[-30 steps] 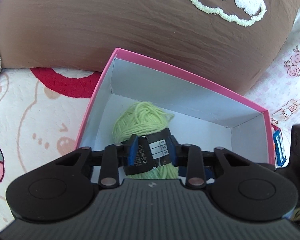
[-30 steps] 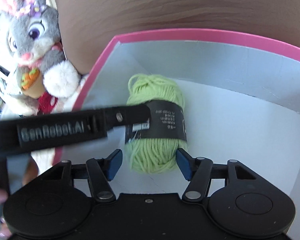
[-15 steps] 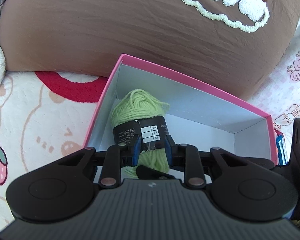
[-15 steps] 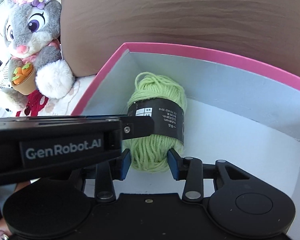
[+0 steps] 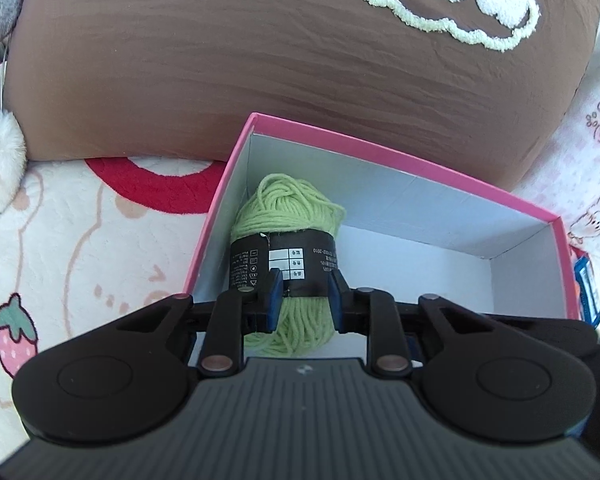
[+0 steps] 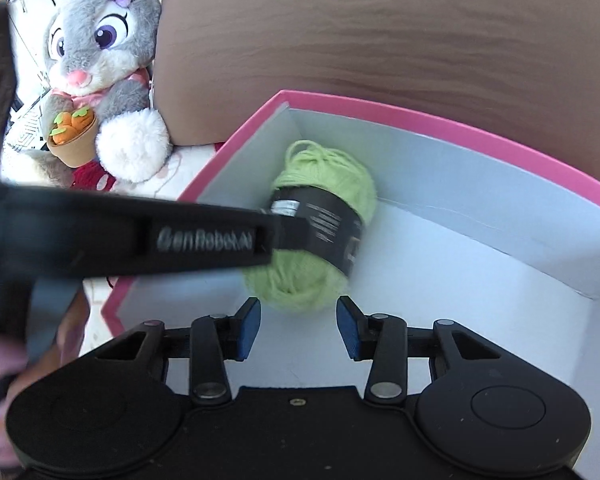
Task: Organize objects
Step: 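Lower the yarn ball into the pink box and open the left tool, then withdraw the left tool from the box toward the white medicine box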
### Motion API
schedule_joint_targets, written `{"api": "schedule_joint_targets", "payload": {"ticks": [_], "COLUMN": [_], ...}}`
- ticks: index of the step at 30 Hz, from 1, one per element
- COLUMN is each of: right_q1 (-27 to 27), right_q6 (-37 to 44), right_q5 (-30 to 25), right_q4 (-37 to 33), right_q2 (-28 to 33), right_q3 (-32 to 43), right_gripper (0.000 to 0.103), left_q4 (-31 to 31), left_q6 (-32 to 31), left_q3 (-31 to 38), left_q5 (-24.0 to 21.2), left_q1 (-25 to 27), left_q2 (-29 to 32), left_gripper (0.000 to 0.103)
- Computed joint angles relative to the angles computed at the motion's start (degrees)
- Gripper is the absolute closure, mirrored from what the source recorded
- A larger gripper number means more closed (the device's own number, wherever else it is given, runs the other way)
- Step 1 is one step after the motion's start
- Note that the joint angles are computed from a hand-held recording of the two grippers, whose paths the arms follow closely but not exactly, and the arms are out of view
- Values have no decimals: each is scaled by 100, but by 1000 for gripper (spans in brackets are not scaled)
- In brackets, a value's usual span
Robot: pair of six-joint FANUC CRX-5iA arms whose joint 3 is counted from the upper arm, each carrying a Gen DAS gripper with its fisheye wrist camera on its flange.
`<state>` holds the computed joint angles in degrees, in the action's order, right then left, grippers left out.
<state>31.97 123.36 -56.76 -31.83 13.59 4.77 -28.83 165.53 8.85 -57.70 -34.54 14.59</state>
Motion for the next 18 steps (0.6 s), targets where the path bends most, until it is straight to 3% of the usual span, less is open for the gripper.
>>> {"api": "schedule_joint_targets", "payload": {"ticks": [9, 18], "right_q1": [-574, -818], "right_q6": [635, 608], "right_q5": [-14, -61], "right_q4": [-329, -225], "right_q2": [-706, -1239], "right_q3": [-424, -626], "right_gripper": [53, 50], "left_q4": [176, 243], "left_q6": [-3, -136], "left_q3": [46, 461], "left_q5": [-173, -779], "left_q1": [-41, -366], "left_q2": [-84, -133], "left_gripper": [80, 79]}}
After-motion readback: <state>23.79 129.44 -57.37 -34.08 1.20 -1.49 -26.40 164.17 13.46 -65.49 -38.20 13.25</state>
